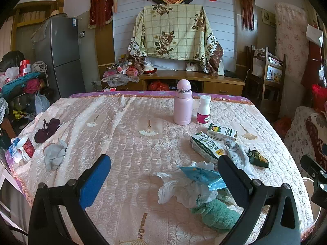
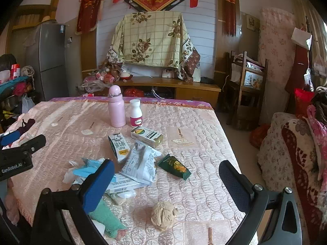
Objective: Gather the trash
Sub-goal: 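Move the right gripper toward the beige crumpled paper ball on the bed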
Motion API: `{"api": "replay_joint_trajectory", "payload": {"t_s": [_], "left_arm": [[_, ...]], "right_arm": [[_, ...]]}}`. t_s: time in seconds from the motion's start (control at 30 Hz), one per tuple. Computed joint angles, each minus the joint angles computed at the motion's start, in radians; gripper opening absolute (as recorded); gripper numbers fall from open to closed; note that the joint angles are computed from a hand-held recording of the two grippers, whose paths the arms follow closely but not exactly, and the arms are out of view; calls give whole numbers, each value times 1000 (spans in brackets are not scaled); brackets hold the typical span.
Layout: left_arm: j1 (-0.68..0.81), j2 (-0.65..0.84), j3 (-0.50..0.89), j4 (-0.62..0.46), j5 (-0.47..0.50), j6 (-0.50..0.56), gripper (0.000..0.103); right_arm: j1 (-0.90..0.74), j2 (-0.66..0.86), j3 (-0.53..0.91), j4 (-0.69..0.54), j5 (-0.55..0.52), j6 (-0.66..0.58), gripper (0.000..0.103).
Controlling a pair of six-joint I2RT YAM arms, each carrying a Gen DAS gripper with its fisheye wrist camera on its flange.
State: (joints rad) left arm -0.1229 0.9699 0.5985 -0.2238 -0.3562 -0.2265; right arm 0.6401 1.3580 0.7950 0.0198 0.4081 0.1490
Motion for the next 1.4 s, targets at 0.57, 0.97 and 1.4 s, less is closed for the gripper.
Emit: {"api": "replay_joint_trajectory", "payload": {"t_s": [0.57,0.97,1.4], "left_arm": [[11,8,-8,0,23,3,103],[10,30,-17,-2,42,-27,103],[21,35,-20,-20,68,-33,103]], "right_arm": [[-11,29,31,-43,16,-3,103],[-35,39,14,-38,0,0,103],[-58,41,6,-49,-13,-2,103]]}}
